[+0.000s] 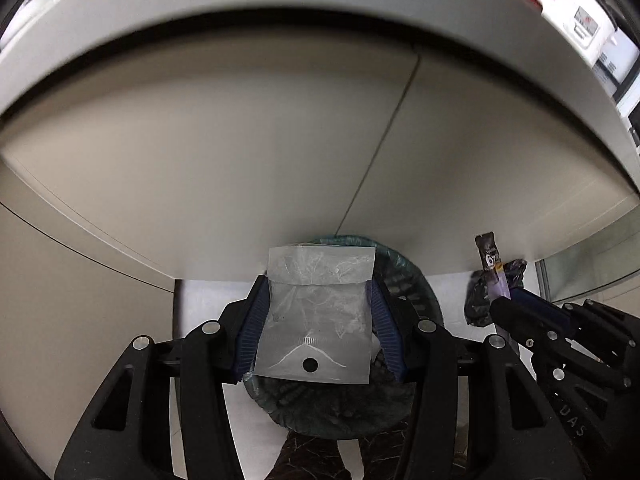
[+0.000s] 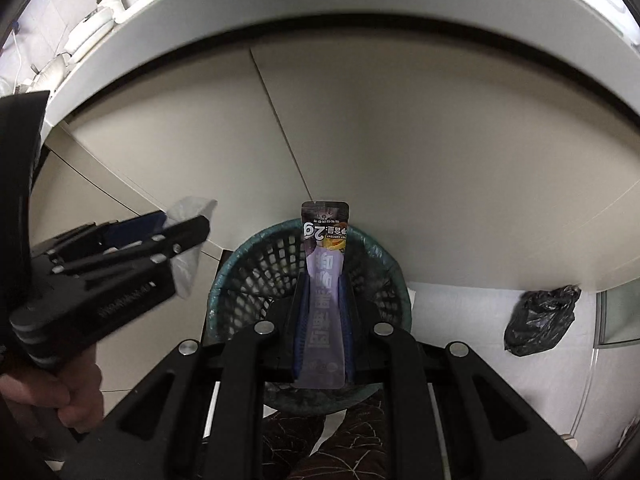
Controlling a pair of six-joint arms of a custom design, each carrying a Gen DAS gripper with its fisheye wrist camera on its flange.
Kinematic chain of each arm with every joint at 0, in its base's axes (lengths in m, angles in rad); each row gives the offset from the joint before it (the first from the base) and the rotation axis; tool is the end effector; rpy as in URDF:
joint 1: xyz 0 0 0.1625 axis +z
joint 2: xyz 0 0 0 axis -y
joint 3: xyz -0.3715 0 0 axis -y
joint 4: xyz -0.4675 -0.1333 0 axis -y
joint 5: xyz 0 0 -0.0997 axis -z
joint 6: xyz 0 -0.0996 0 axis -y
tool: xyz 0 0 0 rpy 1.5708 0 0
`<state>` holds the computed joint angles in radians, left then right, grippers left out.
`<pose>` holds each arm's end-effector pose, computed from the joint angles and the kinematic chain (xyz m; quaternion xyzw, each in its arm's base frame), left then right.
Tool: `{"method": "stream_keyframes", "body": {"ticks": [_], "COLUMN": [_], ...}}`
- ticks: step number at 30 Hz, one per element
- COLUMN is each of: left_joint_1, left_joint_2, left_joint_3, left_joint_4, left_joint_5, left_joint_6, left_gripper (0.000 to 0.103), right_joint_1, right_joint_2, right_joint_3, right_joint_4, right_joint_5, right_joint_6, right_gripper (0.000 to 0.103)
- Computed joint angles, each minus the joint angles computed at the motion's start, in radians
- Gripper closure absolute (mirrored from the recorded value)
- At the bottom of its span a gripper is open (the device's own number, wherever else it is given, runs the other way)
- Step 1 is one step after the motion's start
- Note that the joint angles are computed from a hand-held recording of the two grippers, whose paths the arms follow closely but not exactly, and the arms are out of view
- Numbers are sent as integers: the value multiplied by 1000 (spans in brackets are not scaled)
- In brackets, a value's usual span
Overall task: Collect trash
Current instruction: 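Open left tool to drop clear bag into wastebasket while right holds packet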
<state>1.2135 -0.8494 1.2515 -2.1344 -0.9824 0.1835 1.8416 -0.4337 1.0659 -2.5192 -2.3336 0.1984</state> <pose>-0.0987 -0.8035 0.1928 0.2323 0.9255 -0.1020 0.2812 0.2845 -0.7838 0.0049 -0.0254 -0.9181 0.2276 0.3235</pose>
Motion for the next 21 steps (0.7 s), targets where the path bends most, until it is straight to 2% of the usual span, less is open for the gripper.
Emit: {"method": "stream_keyframes", "body": {"ticks": [6,8,14,21], "left_joint_1": [15,17,27,27], "left_joint_2": [6,32,46,31], "left_joint_3": [10,-18,-38,-8], "left_joint_4": [19,25,26,12], "left_joint_5": [2,-1,-11,3], "left_joint_6": [-11,-4,19,24], "left_gripper": [54,54,48,27], "right_joint_1": [-19,-20,-22,-15], "right_joint_2": [8,11,9,19], "right_joint_3": [3,2,4,-15], "right_joint_4": [27,32,45,56], "right_joint_5": [11,8,1,-12], "right_joint_6": [39,41,52,52], "right_gripper": [89,89,89,88]}}
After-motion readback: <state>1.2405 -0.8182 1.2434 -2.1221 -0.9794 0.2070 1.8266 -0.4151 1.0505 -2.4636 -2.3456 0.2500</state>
